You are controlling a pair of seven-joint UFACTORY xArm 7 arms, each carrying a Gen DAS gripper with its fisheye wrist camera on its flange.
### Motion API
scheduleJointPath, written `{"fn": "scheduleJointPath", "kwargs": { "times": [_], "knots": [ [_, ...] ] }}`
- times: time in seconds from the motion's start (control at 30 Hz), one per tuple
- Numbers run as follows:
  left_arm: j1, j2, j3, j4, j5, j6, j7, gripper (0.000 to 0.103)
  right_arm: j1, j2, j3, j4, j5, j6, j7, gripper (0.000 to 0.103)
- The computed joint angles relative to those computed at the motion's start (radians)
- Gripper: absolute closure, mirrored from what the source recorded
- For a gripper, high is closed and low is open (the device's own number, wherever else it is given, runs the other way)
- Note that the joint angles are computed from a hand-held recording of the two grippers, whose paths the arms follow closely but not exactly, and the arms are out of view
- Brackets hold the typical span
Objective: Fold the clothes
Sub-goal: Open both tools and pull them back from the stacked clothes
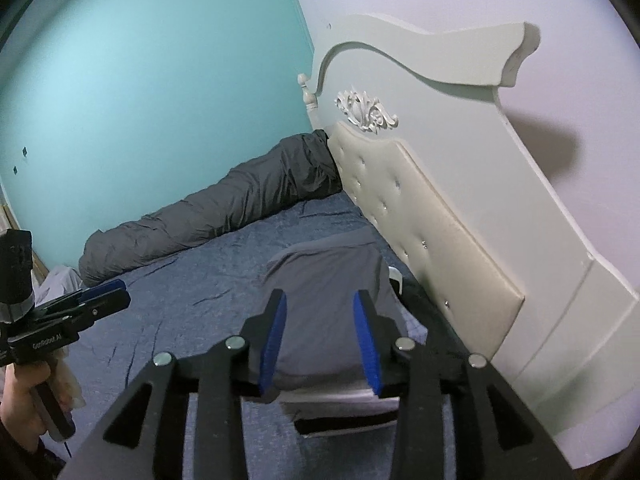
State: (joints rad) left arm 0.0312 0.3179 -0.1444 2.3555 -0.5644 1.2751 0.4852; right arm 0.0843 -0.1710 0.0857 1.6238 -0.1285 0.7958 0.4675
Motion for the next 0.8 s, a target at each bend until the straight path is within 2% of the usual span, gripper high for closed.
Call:
{"fn": "scheduleJointPath", "kwargs": {
  "times": [0.33, 0.4, 0.53, 0.8],
  "knots": [
    [0.025, -0.196, 0.060, -0.250, -0.093, -0.053, 0.103, 0.042, 0.007, -0.092, 0.064, -0.065, -0.099, 0.031, 0.099, 0.051],
    [0.027, -0.228, 0.078, -0.291, -0.117, -0.055, 0.123, 0.039, 0.004, -0.115, 0.083, -0.082, -0.126, 0.035, 0.128, 0.044],
    [0.024, -0.291, 0.114, -0.372, -0.154, -0.062, 0.166, 0.034, 0.000, -0.159, 0.116, -0.111, -0.162, 0.054, 0.181, 0.042],
    [0.007, -0.398, 0.188, -0.509, -0.207, -0.072, 0.242, 0.022, -0.012, -0.221, 0.182, -0.155, -0.237, 0.101, 0.261, 0.031]
  ]
}}
